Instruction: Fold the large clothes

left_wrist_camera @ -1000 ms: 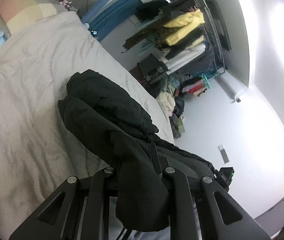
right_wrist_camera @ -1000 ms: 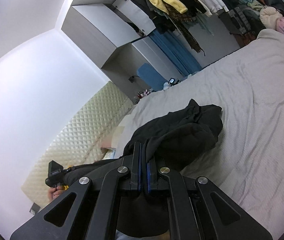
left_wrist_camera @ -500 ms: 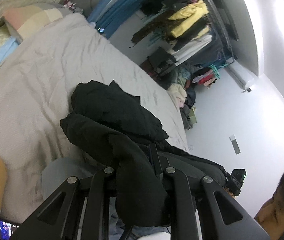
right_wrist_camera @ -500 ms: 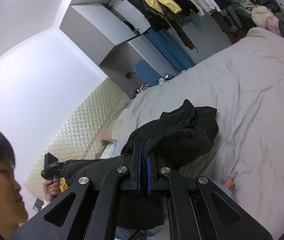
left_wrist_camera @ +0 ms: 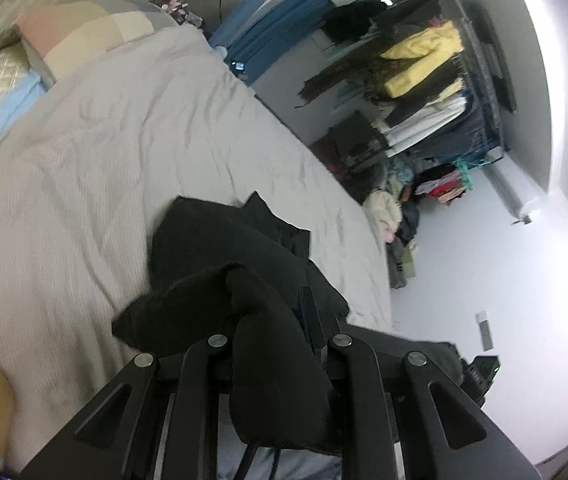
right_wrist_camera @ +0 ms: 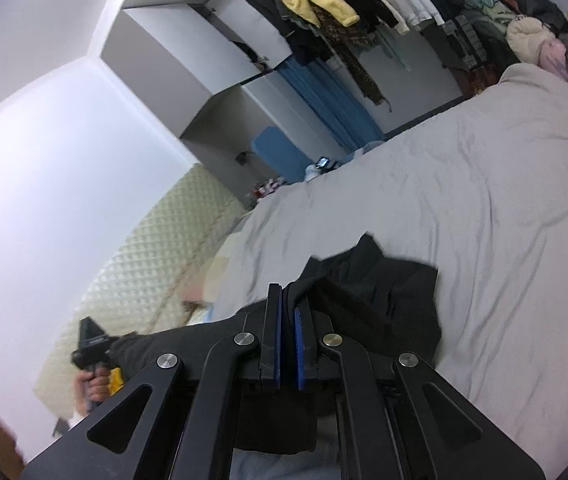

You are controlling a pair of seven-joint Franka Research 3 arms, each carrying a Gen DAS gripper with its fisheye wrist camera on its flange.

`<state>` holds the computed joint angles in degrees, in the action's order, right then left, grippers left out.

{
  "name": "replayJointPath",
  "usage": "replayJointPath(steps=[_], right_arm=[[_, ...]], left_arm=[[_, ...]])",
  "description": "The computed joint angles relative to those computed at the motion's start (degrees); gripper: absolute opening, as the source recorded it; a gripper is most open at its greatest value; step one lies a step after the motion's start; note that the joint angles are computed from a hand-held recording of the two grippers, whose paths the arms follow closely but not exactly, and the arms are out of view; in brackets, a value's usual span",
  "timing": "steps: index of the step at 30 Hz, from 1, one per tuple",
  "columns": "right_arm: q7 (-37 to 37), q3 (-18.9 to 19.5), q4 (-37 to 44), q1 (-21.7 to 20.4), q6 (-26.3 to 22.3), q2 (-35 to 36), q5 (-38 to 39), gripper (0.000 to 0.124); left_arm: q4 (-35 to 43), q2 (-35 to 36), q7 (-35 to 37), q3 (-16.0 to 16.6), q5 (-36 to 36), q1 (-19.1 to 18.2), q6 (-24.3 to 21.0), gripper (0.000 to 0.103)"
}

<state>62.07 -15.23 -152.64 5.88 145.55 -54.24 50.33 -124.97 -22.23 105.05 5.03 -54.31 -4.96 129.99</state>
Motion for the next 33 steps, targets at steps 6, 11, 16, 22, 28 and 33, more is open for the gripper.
replayJointPath(steps=[6, 11, 16, 22, 28, 33], right_arm=[[0.06, -0.71, 9.97, 2.88, 5.03, 17.68, 3.6, 0.005], [5.55, 1.44, 16.7, 0.18, 5.5, 29.43, 3.87, 0.005], [6.9, 3.65, 22.31, -2.23, 6.35, 38.54, 2.85, 0.005], [16.29, 7.26, 27.33, -6.71, 10.32, 48.47, -4.33, 0.006], [19.59, 7.83, 30.54, -9.75, 9.76, 54.91, -6.75, 0.007], [18.76, 8.82, 31.01, -11.14, 9.73, 58.9, -7.58, 0.007]], left_arm=[[13.06, 13.36, -1.17, -4.27, 11.73, 1.76, 1.39, 0.021], [24.26, 23.66, -9.43, -8.44, 22.15, 4.11, -1.41, 0.021], [34.03, 33.42, -19.33, -11.73, 29.91, 5.27, -1.34, 0.021], [46.6, 46.04, -37.43, -12.86, 41.15, 3.5, -4.3, 0.021], [57.81, 56.81, -46.26, -14.51, 47.53, 2.29, -9.4, 0.021], [68.17, 65.29, -48.4, -15.17, 50.28, 1.35, -12.34, 0.021]])
